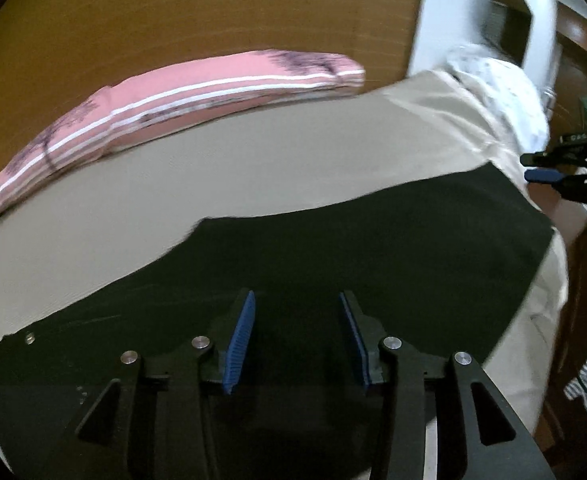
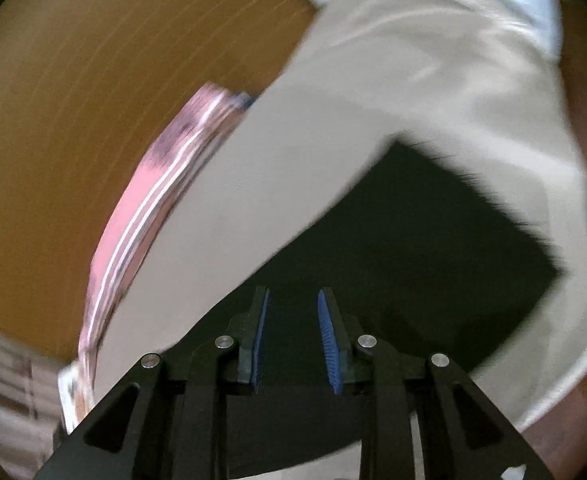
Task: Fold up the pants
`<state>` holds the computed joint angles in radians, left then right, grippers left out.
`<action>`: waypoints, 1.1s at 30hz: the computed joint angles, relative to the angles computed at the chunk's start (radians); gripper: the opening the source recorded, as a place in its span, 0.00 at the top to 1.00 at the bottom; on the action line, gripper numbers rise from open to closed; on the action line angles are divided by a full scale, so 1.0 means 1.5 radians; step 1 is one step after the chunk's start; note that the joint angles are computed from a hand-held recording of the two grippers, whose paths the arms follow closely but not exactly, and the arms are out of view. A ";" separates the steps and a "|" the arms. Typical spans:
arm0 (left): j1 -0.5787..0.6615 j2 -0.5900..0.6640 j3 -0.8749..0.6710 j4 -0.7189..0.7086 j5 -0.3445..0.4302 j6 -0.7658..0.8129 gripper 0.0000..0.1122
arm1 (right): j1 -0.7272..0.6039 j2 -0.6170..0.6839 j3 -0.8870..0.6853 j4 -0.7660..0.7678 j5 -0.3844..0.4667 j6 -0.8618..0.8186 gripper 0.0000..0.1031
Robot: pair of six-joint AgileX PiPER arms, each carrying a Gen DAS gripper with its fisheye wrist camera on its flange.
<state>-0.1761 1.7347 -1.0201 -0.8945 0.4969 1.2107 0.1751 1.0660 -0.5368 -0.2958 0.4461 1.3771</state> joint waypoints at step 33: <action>0.134 0.036 0.069 -0.107 -0.002 0.132 0.60 | 0.153 0.938 -1.127 0.474 0.355 -0.779 0.92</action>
<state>0.0248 1.7881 -0.9174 -1.0553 0.4945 1.4086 0.4043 2.4733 -2.2280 0.4151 0.9785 0.2080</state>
